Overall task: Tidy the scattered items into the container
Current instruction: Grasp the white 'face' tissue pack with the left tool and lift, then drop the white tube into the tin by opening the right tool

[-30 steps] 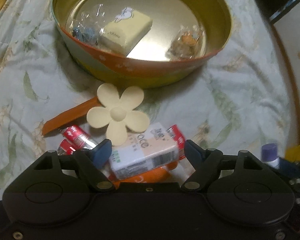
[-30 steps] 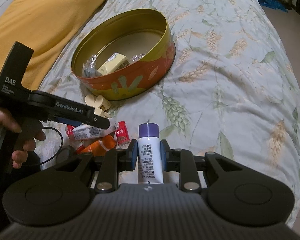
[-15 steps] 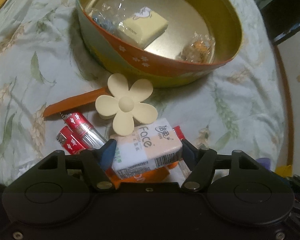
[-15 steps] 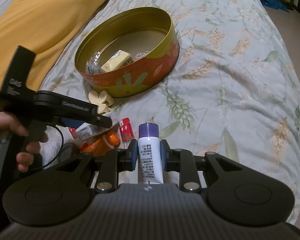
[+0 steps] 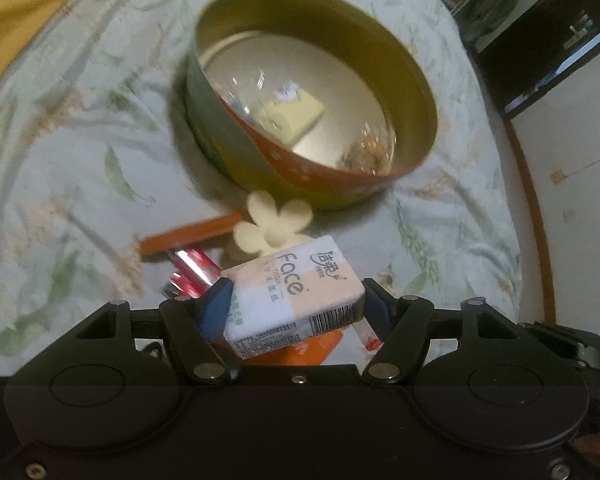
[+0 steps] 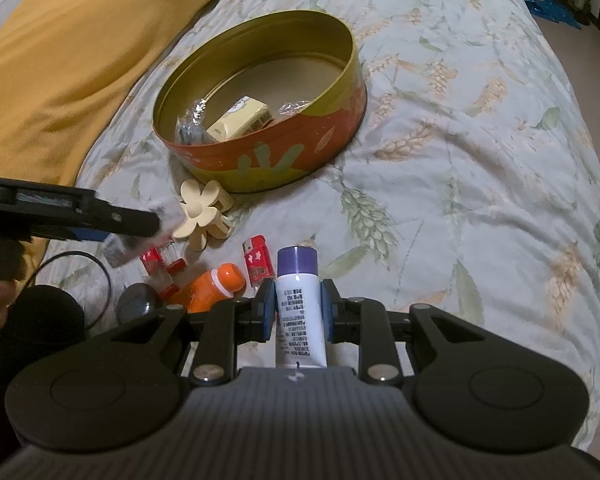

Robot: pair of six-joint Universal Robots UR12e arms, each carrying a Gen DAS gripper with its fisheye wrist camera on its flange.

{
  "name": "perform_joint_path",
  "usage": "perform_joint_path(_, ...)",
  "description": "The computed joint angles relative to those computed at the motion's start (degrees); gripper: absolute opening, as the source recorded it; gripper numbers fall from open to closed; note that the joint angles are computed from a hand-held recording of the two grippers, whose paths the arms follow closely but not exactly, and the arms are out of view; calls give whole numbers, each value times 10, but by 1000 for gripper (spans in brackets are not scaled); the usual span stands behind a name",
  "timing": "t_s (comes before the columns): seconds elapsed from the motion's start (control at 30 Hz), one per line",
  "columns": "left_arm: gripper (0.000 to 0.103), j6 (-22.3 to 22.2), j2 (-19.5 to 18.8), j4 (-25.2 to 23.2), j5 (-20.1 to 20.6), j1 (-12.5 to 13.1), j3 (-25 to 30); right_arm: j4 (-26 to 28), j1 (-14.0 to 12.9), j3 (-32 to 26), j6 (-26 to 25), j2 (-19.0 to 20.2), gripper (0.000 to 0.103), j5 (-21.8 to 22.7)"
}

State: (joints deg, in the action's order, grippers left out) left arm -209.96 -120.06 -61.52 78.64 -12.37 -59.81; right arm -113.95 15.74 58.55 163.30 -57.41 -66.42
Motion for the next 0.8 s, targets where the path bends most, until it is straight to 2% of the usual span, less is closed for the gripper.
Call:
perform_joint_path(0.27, 66, 34, 38, 63, 31, 11, -55, 7, 10, -17, -9, 8, 27, -8)
perform_joint_path(0.37, 66, 67, 48, 77, 59, 10, -71, 9, 14, -29, -13, 13, 27, -13)
perform_joint_path(0.47, 67, 83, 57, 88, 66, 11, -86, 9, 18, -45, -16, 21, 27, -19)
perform_joint_path(0.53, 67, 91, 63, 102, 65, 13, -100, 10, 21, -60, -16, 28, 27, -21)
perform_joint_path(0.63, 67, 118, 72, 118, 87, 10, -117, 14, 25, -89, -13, 43, 27, -22)
perform_joint_path(0.8, 67, 158, 84, 123, 117, 7, -136, 26, 32, -156, -3, 79, 27, -20)
